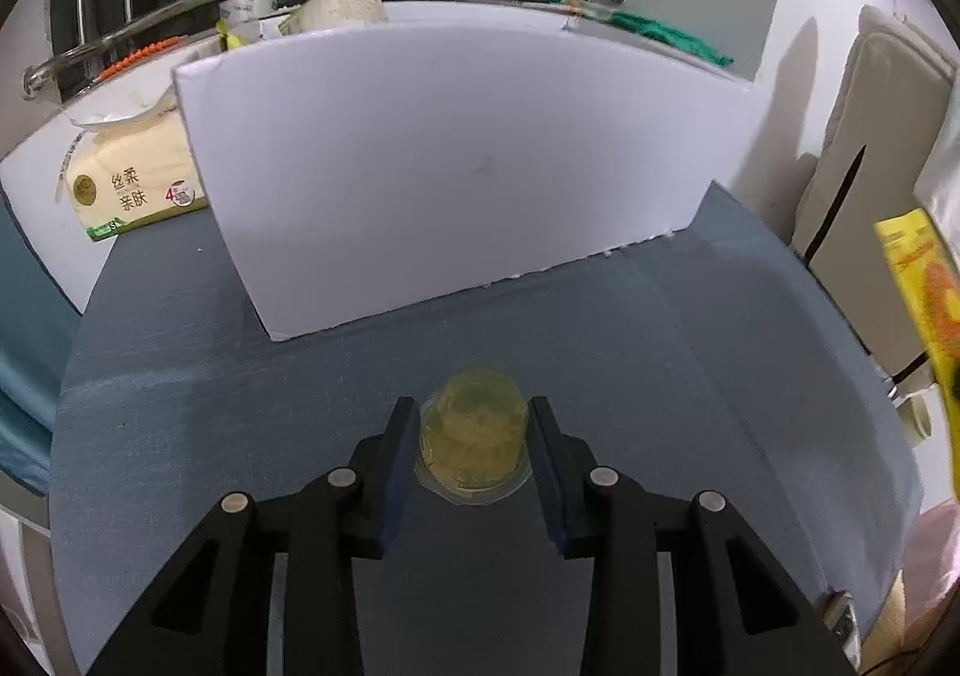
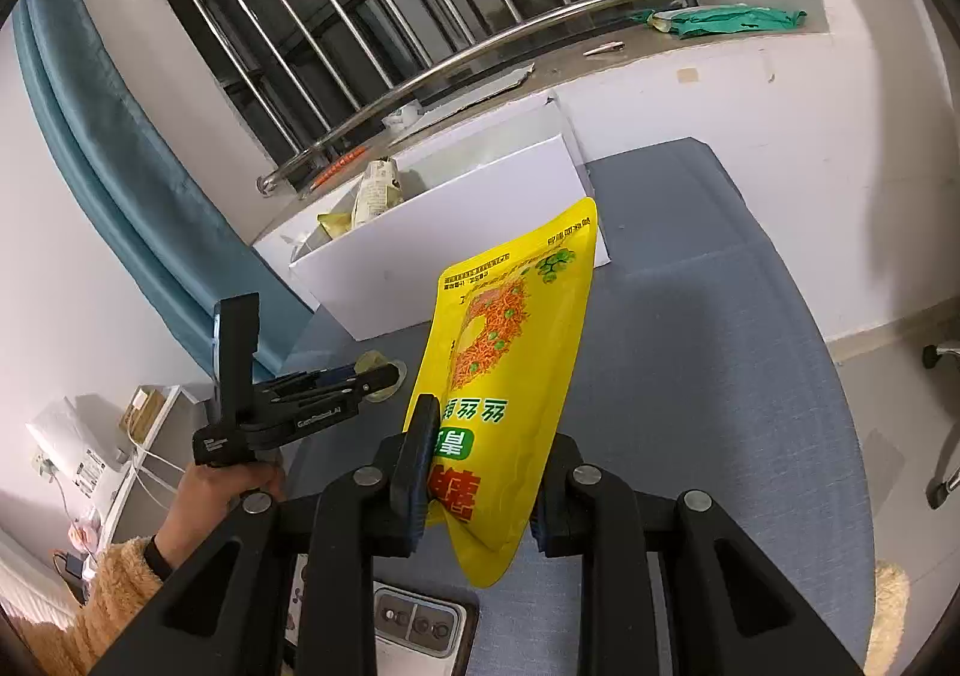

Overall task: Organize snacks
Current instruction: 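Lift the yellow pack with the right gripper while the left gripper grasps the jelly cup, then drop the yellow pack and jelly cup into the white box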

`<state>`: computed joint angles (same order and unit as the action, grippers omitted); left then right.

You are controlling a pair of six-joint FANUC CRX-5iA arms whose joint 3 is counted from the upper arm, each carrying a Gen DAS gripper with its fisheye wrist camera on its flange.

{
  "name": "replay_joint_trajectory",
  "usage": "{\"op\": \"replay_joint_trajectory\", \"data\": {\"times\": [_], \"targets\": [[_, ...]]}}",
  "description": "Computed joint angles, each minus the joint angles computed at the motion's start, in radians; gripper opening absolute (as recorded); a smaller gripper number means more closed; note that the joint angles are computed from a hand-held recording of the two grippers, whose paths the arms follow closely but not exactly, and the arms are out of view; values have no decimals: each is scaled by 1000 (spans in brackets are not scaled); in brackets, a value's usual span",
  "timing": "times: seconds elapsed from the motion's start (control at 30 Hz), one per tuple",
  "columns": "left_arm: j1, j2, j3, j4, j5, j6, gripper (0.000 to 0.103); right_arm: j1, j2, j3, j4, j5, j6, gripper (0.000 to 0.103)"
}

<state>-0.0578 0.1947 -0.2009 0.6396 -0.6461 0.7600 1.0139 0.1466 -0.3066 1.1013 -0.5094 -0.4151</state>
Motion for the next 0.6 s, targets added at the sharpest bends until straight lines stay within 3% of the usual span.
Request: {"op": "replay_joint_trajectory", "data": {"times": [0.33,0.43,0.6], "targets": [[6,-203,-178,426,26,-321,40,-30,37,62,15,48,47,28],[3,-198,-138,491,17,-352,40,-42,67,140,-16,26,159,28],[-3,-100,26,487,-15,-293,40,-74,154,346,-192,-30,425,28]]}}
